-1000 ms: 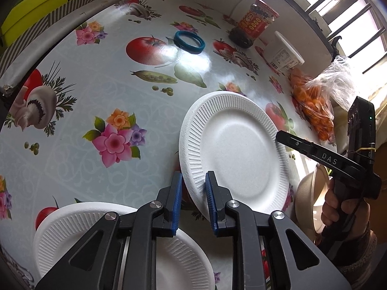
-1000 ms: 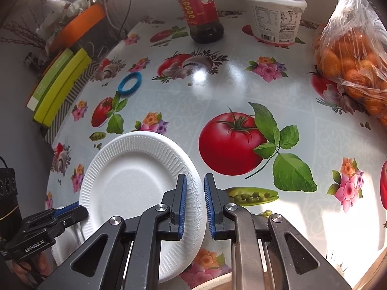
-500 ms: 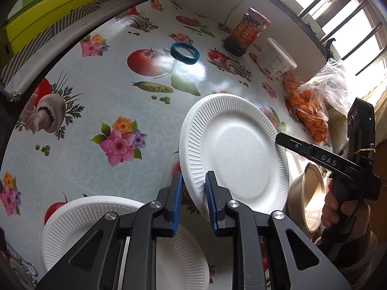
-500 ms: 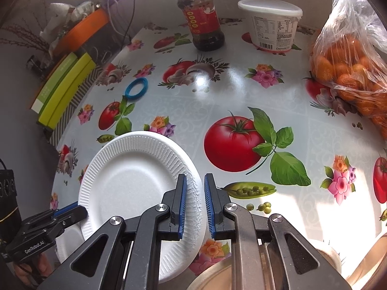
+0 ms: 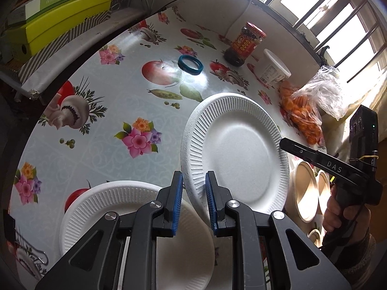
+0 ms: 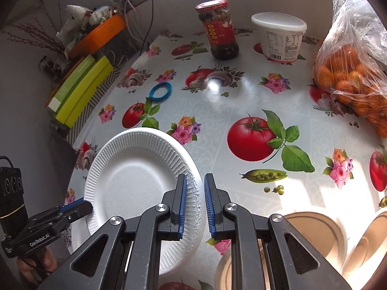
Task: Organize plates and bowls
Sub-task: 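Lift both held plates and carry them toward the plate stack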
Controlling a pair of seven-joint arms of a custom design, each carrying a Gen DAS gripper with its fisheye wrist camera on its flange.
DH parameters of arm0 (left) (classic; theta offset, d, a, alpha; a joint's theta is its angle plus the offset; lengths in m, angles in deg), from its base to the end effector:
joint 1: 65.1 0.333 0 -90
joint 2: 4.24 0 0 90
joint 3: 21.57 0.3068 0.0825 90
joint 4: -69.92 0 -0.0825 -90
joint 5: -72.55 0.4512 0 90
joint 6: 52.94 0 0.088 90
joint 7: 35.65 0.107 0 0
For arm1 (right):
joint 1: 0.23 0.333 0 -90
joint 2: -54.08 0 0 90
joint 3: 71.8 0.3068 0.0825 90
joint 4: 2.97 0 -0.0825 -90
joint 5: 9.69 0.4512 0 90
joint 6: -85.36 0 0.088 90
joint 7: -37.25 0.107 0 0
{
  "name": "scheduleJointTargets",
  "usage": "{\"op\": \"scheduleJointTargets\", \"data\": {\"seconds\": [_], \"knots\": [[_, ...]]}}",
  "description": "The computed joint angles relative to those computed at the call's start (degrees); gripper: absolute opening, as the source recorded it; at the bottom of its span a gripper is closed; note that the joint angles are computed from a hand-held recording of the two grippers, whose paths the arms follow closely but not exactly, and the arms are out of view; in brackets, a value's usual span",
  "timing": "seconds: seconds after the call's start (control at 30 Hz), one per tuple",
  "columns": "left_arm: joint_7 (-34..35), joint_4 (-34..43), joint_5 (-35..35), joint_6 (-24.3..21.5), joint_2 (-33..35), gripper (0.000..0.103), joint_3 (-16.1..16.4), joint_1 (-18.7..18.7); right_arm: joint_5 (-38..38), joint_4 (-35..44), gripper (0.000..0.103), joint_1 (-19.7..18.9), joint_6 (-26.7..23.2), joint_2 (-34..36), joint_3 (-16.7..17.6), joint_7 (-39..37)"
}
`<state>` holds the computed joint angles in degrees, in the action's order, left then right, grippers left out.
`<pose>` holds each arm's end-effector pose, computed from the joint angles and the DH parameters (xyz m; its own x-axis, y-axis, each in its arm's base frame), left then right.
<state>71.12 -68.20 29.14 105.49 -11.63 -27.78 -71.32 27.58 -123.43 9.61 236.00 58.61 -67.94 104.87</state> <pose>0.5514 -0.0914 0.3533 0.0270 -0.9127 0.4077 -0.8845 -0.2119 -0.4157 0.6314 0.1384 0.3788 0.2050 -0.9123 -0.3544 -0.8909 -0.0241 -0.4535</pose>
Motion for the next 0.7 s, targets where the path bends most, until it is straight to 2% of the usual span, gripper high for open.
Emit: {"op": "scheduleJointTargets", "data": {"seconds": [0.7], "knots": [[0.36, -11.86, -0.87, 0.72, -11.44, 0.02, 3.81, 0.14, 3.72, -6.59, 0.015, 5.77, -0.14, -6.12, -0.19, -1.31]]}}
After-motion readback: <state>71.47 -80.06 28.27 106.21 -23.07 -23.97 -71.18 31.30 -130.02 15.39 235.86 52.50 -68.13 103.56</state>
